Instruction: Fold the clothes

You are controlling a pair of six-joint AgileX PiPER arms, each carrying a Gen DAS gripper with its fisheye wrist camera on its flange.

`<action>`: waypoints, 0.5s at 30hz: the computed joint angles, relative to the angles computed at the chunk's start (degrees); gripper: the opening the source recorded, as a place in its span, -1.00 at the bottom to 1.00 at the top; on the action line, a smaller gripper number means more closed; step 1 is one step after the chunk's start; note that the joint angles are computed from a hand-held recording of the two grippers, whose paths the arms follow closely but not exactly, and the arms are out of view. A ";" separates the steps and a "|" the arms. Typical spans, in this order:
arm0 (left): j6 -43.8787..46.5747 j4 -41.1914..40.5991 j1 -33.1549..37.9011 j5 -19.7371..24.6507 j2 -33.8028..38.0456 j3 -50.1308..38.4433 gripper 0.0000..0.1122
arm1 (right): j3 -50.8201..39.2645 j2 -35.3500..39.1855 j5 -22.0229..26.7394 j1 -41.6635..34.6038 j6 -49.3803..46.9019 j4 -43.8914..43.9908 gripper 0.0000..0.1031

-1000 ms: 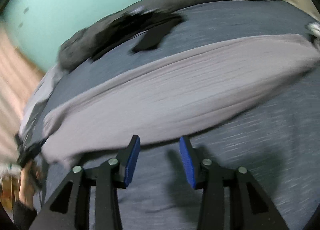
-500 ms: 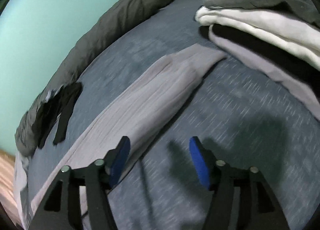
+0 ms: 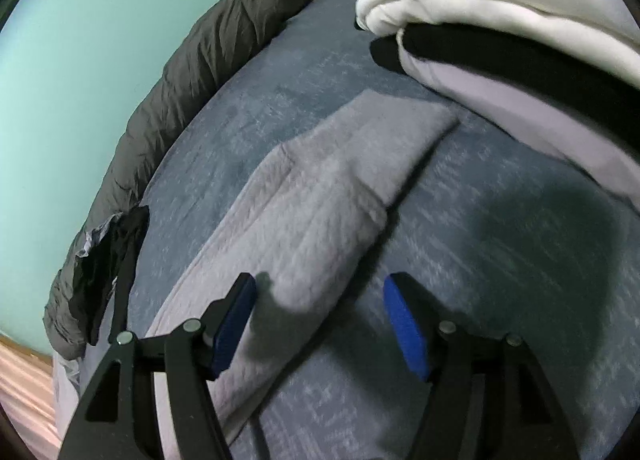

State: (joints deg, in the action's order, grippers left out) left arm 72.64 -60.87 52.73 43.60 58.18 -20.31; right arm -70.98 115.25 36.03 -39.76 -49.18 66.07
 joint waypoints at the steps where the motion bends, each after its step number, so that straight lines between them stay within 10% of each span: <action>1: 1.03 -0.61 0.27 -0.03 0.24 0.28 -0.18 | -0.86 0.58 -0.44 0.50 0.28 -0.34 0.31; 6: 3.34 -2.18 -0.56 -1.80 1.00 0.95 -0.17 | -3.84 2.60 -1.23 1.70 -0.93 -0.63 0.30; 11: 3.77 -2.69 -1.33 -2.89 0.47 1.54 -0.17 | -6.40 4.03 0.88 2.28 -0.22 -1.89 -0.54; 15: 4.15 -2.14 0.44 -1.24 0.01 1.53 -0.18 | -3.58 0.21 -0.34 3.07 -8.58 3.31 -0.66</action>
